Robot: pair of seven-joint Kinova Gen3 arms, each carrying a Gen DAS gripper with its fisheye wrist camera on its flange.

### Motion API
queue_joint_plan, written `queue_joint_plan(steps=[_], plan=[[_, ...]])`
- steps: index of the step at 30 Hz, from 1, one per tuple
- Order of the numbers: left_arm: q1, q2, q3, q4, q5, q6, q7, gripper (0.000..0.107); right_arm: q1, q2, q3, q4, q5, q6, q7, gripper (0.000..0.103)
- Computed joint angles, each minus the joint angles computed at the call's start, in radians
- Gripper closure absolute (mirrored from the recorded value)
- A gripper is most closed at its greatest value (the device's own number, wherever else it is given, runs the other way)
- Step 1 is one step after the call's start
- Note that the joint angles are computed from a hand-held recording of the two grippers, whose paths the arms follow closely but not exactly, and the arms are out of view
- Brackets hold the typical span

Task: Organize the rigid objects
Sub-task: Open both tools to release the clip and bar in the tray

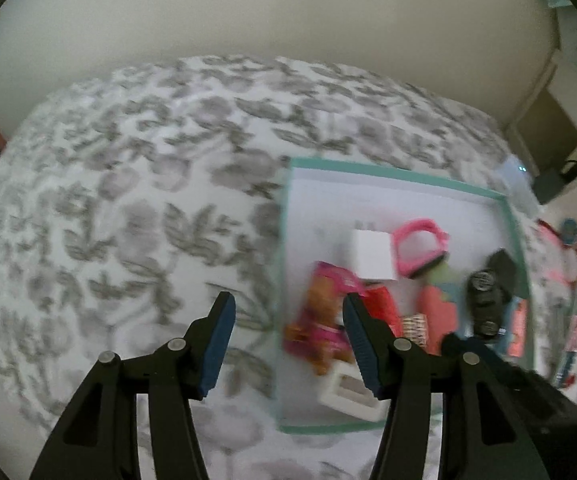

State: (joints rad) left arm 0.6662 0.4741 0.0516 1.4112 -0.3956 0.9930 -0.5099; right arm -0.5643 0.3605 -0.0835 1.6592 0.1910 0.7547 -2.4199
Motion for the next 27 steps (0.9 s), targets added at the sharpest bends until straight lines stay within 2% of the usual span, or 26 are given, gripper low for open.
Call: queue_joint_plan(steps=[2,3,4,6,8,9,10,13,16,18,22,27], plan=[[0.02,0.006,-0.021,-0.006,-0.035,0.043,0.024,0.038,-0.012,0.005,0.006,-0.007,0.017,0.013,-0.01,0.078],[0.026,0.01,-0.027,-0.008,-0.051,0.062,0.033,0.031,-0.019,0.01,0.008,-0.014,0.027,0.024,-0.013,0.074],[0.028,0.013,-0.031,-0.009,-0.064,0.08,0.04,0.031,-0.027,0.014,0.011,-0.019,0.039,0.034,-0.02,0.066],[0.018,0.006,-0.028,0.007,-0.068,0.078,0.049,0.031,-0.032,0.019,0.013,-0.024,0.05,0.043,-0.025,0.059],[0.006,0.004,-0.023,0.016,-0.065,0.081,0.051,0.025,-0.039,0.021,0.015,-0.028,0.065,0.048,-0.031,0.055],[0.002,0.007,-0.022,0.018,-0.067,0.089,0.051,0.022,-0.042,0.021,0.017,-0.028,0.072,0.049,-0.036,0.05],[0.003,0.01,-0.021,0.017,-0.071,0.095,0.052,0.022,-0.049,0.021,0.019,-0.027,0.083,0.05,-0.044,0.043],[0.007,0.021,-0.023,0.013,-0.085,0.122,0.062,0.022,-0.054,0.017,0.019,-0.021,0.1,0.043,-0.054,0.035],[-0.008,0.012,-0.015,0.031,-0.074,0.109,0.056,0.019,-0.063,0.018,0.021,-0.019,0.12,0.044,-0.066,0.032],[-0.01,0.003,-0.014,0.045,-0.074,0.102,0.059,0.012,-0.068,0.018,0.02,-0.017,0.13,0.044,-0.072,0.028],[0.003,-0.017,-0.017,0.074,-0.107,0.088,0.081,0.012,-0.085,0.015,0.022,-0.012,0.157,0.042,-0.091,0.015],[-0.021,-0.042,0.003,0.108,-0.084,0.055,0.065,0.012,-0.097,0.004,0.02,-0.001,0.18,0.03,-0.114,0.002]])
